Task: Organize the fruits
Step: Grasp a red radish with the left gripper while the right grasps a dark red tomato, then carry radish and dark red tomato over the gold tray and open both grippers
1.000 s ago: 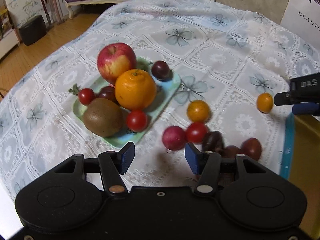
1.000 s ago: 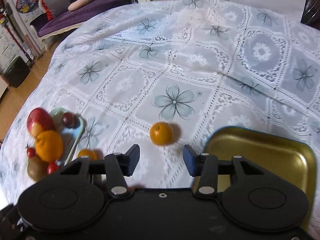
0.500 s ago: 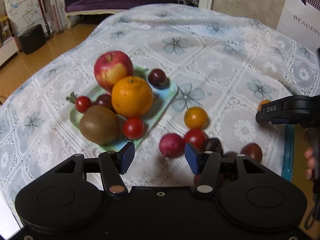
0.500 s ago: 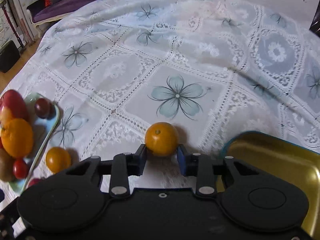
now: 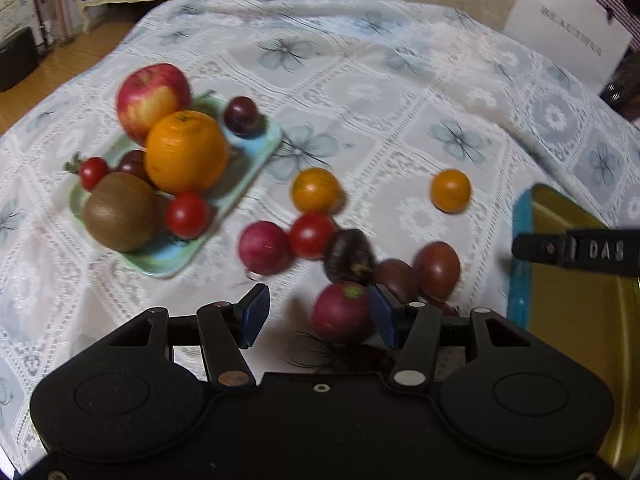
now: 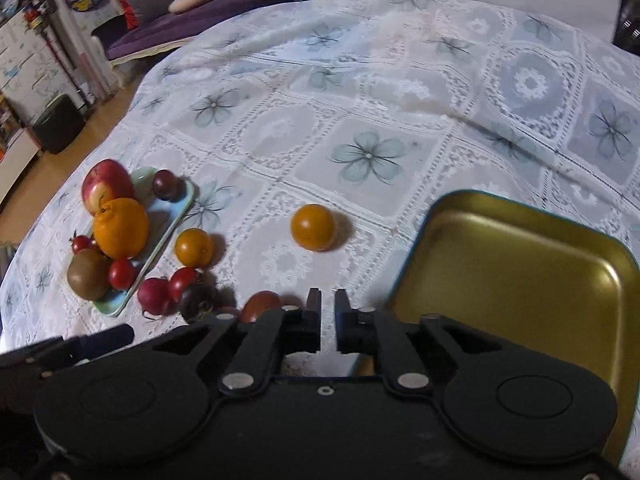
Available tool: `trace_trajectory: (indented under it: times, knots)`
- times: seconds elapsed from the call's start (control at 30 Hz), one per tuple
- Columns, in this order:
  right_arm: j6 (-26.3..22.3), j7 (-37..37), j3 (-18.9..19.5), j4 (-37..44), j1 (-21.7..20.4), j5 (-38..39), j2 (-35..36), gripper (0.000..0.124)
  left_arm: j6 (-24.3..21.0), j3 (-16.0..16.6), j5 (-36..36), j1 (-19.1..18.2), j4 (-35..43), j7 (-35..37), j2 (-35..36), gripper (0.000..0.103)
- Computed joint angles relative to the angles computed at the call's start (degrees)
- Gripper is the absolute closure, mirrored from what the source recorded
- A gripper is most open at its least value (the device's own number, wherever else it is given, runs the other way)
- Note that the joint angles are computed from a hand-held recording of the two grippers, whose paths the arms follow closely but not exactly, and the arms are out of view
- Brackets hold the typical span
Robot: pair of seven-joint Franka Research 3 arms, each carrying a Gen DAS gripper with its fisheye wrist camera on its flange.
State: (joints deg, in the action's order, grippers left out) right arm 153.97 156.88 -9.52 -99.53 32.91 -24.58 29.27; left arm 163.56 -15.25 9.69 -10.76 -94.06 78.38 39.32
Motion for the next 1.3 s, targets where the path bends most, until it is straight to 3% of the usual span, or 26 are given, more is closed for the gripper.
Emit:
trace_trajectory:
  times: [0.07,0.27,0.33,0.37,0.43,0.57,0.7,0.87,0.97,1.3]
  knots:
    - [-0.73,-0.19,0.34,0.29,-0.44,0.87,0.09,0.101,-0.76,1.09,1.06,-1.36,0.83,-0.53,0.50,0.044]
    - [-1.43,-3.04,2.69,0.68,-2.04,4.52,0.55,0.096,-2.92,2.19,2.38,-2.89,2.89,-1.94,1.74,0.043]
    - [-0.81,-4.09,3.03,0.85,-1.95,5.48,0.93,0.095,-3.31,0.10,0.91,-0.95,2.99,-0.45,2.04,0.047]
    - [-0.83,-4.33,2.92,1.28,-1.65,5.72,1.34,0.094,-3.36,-3.14,-1.71,1.86,3.00,2.75,2.59,0.056]
    - [-0.95,-4.58,2.74,2.35,-1.16,6.37,2.21,0.093,-3.44,-4.42,-3.82,3.21,2.91,3.48,2.66,0.056]
    - [-0.53,-6.29,3.74,4.70,-1.70,9.89,4.00,0.091,-2.69,-1.00,-4.21,0.94,2.87,0.04,2.08,0.056]
    - [-1.24,-6.89,3.16,7.93,-0.84,11.61,6.31,0.088,-0.31,8.60,3.19,-6.13,1.16,-9.73,0.07,0.056]
    - [-5.31,-6.68,0.96,14.22,1.35,10.26,10.95,0.086,-2.43,4.07,2.46,-1.24,2.37,-8.99,1.14,0.056]
    - [-6.82,-1.86,-2.93,15.85,4.59,5.90,12.50,0.084,-3.29,2.93,1.68,-0.23,2.85,-8.52,1.52,0.056]
    - [-7.30,-5.42,2.46,15.24,-0.87,11.04,11.56,0.078,-2.81,2.80,1.80,-0.10,2.42,-7.93,1.39,0.056]
